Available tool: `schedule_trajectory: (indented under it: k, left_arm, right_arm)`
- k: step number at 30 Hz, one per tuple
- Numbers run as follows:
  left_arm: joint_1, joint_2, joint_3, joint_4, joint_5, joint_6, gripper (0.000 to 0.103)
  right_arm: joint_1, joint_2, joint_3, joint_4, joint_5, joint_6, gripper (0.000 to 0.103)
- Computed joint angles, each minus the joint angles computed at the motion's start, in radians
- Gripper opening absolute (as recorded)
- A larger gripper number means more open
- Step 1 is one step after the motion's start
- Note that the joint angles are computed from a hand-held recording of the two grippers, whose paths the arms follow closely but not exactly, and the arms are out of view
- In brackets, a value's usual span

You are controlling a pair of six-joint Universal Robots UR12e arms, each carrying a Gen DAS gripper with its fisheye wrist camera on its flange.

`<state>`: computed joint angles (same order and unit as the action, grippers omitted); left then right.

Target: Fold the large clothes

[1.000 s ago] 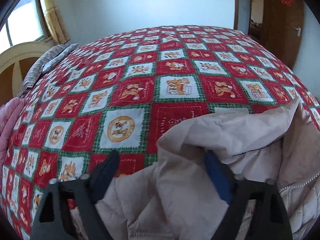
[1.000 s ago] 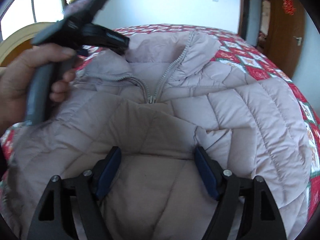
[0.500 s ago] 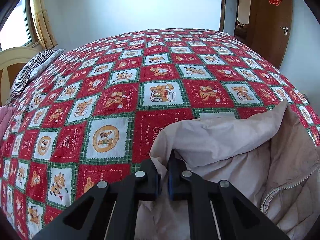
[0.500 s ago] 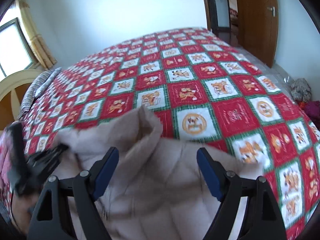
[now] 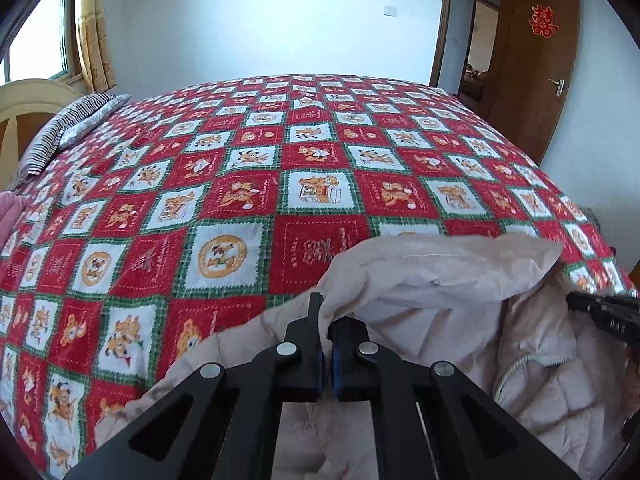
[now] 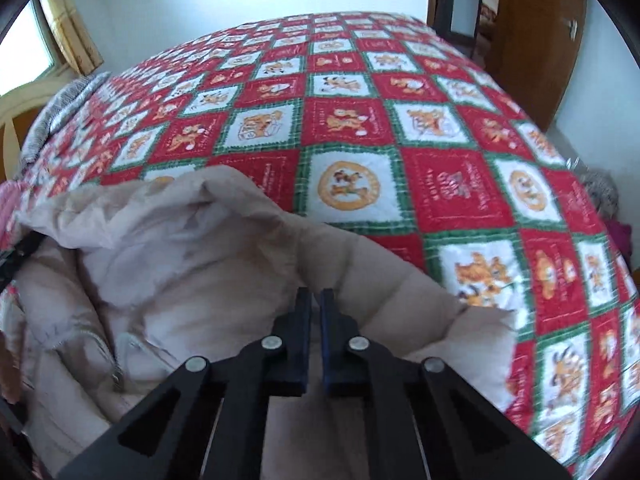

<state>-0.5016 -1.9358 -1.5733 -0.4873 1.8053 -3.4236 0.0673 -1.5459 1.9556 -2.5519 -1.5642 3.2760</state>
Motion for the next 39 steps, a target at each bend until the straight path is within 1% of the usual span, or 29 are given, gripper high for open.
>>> schedule_trajectory:
  k: [4,5,6,8,9,10,12,13,16,17,18,19,20,21,25,27,29,31,32,33,35,37,39]
  left_arm:
    - [-0.007,0.010,-0.028,-0.002,0.038,0.029,0.002]
    - [-0.003,0.011,-0.033,-0.004,0.032,0.026,0.002]
    - [0.000,0.014,-0.039,-0.006,0.025,0.020,0.002]
    - [0.006,0.017,-0.046,-0.005,0.013,0.009,0.002]
    - [0.006,0.016,-0.047,-0.002,0.015,0.010,0.002]
    - [0.006,0.017,-0.050,0.002,0.015,0.011,0.002]
    - [0.006,0.017,-0.052,0.006,0.012,0.012,0.002]
    - [0.008,0.018,-0.054,0.007,0.006,0.008,0.002]
    - [0.015,0.023,-0.062,0.012,-0.013,-0.006,0.002]
    - [0.018,0.025,-0.065,0.016,-0.023,-0.009,0.002]
    - [0.020,0.027,-0.067,0.019,-0.030,-0.010,0.002]
    - [0.020,0.030,-0.070,0.021,-0.033,-0.010,0.002]
    - [0.020,0.033,-0.072,0.024,-0.036,-0.008,0.002]
    - [0.020,0.039,-0.077,0.030,-0.039,-0.002,0.002]
    - [0.011,0.061,-0.102,0.053,-0.023,0.041,0.002]
    - [0.009,0.067,-0.117,0.047,-0.014,0.053,0.002]
    - [0.012,0.065,-0.124,0.019,-0.018,0.051,0.002]
    - [0.018,0.053,-0.123,-0.020,-0.040,0.039,0.002]
    - [0.018,0.049,-0.121,-0.027,-0.043,0.034,0.002]
    - [0.014,0.045,-0.118,-0.028,-0.031,0.037,0.002]
    - [0.008,0.043,-0.117,-0.028,-0.012,0.048,0.002]
    - [0.010,0.047,-0.123,-0.022,-0.016,0.045,0.002]
    - [0.008,0.054,-0.129,-0.006,-0.010,0.043,0.003]
  right_arm:
    - [-0.001,0.000,0.003,-0.017,0.008,-0.018,0.006]
    - [0.003,-0.003,0.007,-0.034,-0.001,-0.025,0.010]
    - [0.008,-0.007,0.011,-0.055,-0.007,-0.032,0.016]
    - [0.009,-0.016,0.018,-0.095,0.022,-0.050,0.078]
    - [0.012,-0.021,0.027,-0.135,0.029,-0.050,0.084]
    - [0.021,-0.019,0.026,-0.161,0.013,-0.056,0.085]
    - [0.051,0.002,-0.001,-0.157,-0.059,-0.113,0.085]
    - [0.062,0.016,-0.013,-0.157,-0.082,-0.133,0.085]
    - [0.072,0.050,-0.043,-0.134,-0.109,-0.164,0.085]
    - [0.076,0.065,-0.053,-0.132,-0.126,-0.178,0.082]
    - [0.078,0.073,-0.057,-0.135,-0.139,-0.190,0.075]
    - [0.076,0.079,-0.061,-0.123,-0.135,-0.200,0.041]
    - [0.069,0.079,-0.069,-0.081,-0.106,-0.201,0.001]
    - [0.058,0.074,-0.066,-0.064,-0.071,-0.191,0.004]
    - [0.056,0.040,-0.021,-0.099,-0.072,-0.218,0.003]
    - [0.052,0.022,0.001,-0.110,-0.064,-0.227,0.003]
    - [0.058,0.017,0.017,-0.103,-0.080,-0.250,0.003]
    - [0.070,0.030,0.019,-0.069,-0.113,-0.274,0.003]
    - [0.075,0.033,0.023,-0.070,-0.128,-0.282,0.003]
    - [0.080,0.034,0.027,-0.082,-0.144,-0.284,0.003]
    - [0.080,0.027,0.023,-0.066,-0.139,-0.273,0.003]
    - [0.072,0.010,0.021,-0.039,-0.113,-0.271,0.003]
    - [0.064,-0.010,0.025,-0.018,-0.098,-0.275,0.013]
